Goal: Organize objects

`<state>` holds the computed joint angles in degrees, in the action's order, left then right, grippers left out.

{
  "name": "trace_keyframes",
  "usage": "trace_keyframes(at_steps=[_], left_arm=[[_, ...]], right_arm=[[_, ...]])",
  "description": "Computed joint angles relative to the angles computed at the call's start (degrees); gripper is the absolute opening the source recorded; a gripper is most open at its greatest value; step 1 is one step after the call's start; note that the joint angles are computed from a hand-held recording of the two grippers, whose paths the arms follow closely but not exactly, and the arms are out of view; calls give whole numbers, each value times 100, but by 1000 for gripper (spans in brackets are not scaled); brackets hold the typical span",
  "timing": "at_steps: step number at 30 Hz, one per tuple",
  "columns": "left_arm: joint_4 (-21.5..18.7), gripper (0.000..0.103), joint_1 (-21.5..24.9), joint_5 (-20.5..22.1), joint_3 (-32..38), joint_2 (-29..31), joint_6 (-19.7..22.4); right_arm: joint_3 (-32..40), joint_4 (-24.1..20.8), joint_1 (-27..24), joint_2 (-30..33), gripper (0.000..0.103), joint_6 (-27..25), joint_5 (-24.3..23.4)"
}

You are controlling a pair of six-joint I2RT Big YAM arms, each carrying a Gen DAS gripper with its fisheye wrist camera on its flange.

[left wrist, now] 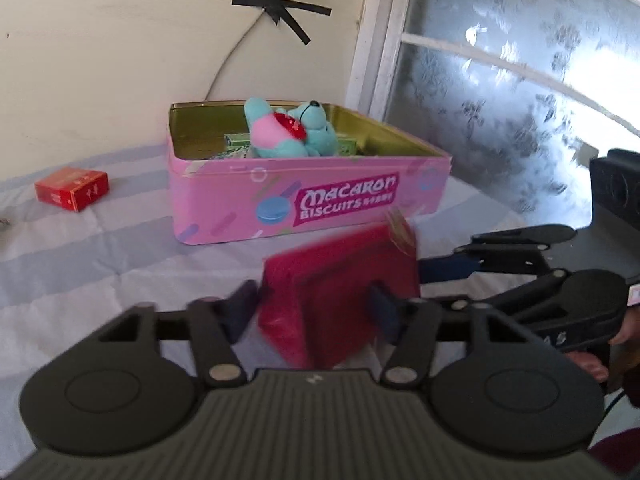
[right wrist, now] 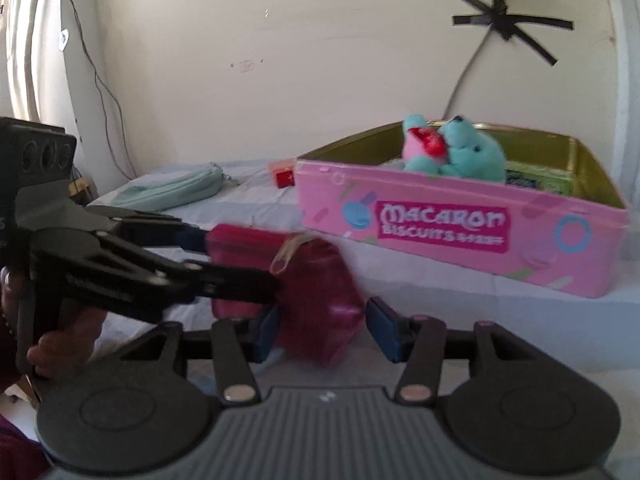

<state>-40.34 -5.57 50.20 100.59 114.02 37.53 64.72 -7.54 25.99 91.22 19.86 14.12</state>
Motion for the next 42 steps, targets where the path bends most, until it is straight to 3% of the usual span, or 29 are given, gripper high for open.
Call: trace_keyframes(at_steps=[3, 8, 12, 15, 19, 21, 22, 25, 27, 28, 30, 33, 37, 42], left_arm=[[-17, 59, -27, -176, 92, -62, -305], [850, 62, -288, 52, 205, -289, -923], [1162, 64, -792, -208, 743, -30, -1151], [516, 64, -1148, -669, 1582, 473, -997], [-645, 64, -1436, -1214, 3095, 1348, -831], [-1013, 65, -1531, -1481, 3824, 1771, -886], [-1134, 65, -1578, -1626, 4192, 1992, -945], [-724, 66, -1697, -2220, 4507, 2266, -1162], [-788, 67, -1731, -2528, 4828, 2435, -1411], [-955, 67, -1706, -2453, 5085, 2550, -1509], [-847, 68, -1654, -2341, 4795, 2372, -1572], [-143, 68, -1578, -2293, 3520, 1671, -1540], [463, 68, -1453, -2150, 2163, 860, -1453], [775, 72, -1316, -2262, 1088, 198, -1383]], right_arm=[[-40, 314, -47, -37, 37, -100, 28], [-300, 1211, -238, -438, 37, -685, 466], [-193, 1210, -570, -479, 38, -821, 985], [126, 501, -924, -358, 38, -592, 884], [820, -506, -1451, 56, 38, -501, 229], [1208, -899, -1635, 318, 39, -539, -19], [1420, -1064, -1680, 455, 39, -619, 13], [1777, -1116, -1655, 782, 38, -1030, 694], [1698, -913, -1702, 774, 45, -969, 668], [1658, -779, -1726, 770, 51, -889, 591], [1349, -407, -1714, 595, 56, -671, 561], [923, -50, -1635, 295, 56, -414, 601], [386, 437, -1433, -74, 56, -79, 639], [-229, 1085, -1034, -463, 59, 396, 958]])
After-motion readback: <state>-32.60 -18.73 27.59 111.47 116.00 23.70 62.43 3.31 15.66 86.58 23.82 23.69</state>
